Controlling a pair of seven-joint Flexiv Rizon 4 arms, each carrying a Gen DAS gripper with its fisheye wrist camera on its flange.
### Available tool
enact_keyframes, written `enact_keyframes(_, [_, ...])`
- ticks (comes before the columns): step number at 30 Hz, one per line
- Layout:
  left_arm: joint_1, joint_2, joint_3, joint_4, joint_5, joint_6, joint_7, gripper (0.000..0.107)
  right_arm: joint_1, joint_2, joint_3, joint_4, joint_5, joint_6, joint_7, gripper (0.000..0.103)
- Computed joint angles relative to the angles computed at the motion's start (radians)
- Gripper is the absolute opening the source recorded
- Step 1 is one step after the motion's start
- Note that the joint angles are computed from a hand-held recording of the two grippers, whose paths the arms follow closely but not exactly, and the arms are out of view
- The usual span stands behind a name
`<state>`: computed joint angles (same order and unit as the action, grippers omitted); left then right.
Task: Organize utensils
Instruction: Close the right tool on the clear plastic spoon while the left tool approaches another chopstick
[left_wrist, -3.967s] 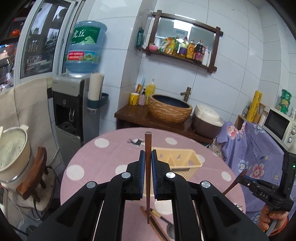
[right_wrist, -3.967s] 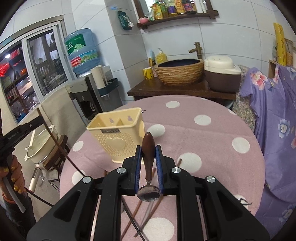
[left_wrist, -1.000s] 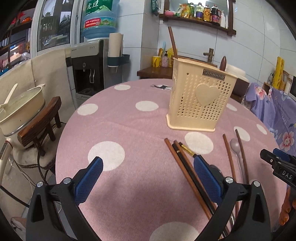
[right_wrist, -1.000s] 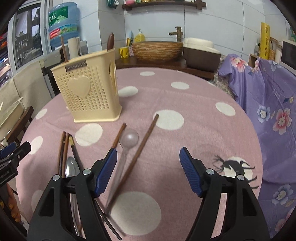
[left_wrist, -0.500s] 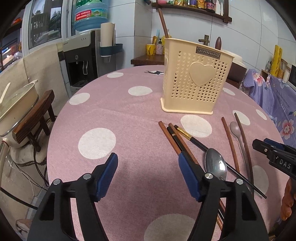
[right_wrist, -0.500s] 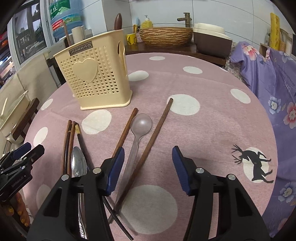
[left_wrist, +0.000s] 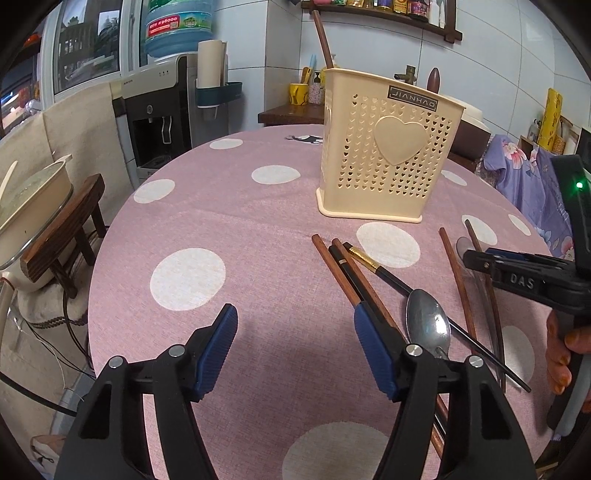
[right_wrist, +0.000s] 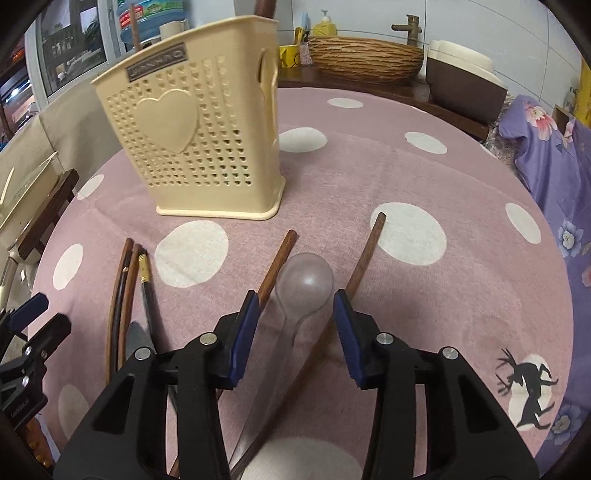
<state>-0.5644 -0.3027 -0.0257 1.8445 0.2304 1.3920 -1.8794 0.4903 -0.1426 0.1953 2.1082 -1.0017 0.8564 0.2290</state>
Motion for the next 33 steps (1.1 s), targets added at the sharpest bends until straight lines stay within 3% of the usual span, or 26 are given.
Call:
enact_keyframes(7, [0.019, -0.001, -0.024, 0.009, -0.035, 0.000, 0.026, 0.065, -0.010, -0.011, -0.001, -0.003, 0.054, 0.033, -0.057, 0.037])
enact_keyframes(18, [0.005, -0.006, -0.018, 0.004, -0.048, -0.002, 0.036, 0.065, 0.031, -0.035, 0.006, -0.050, 0.097, -0.081, -0.107, 0.037])
enact_keyframes(33, [0.006, -0.018, -0.024, -0.022, -0.043, -0.024, 0.031, 0.065, 0.045, -0.054, -0.005, -0.086, 0.125, -0.132, -0.067, 0.037])
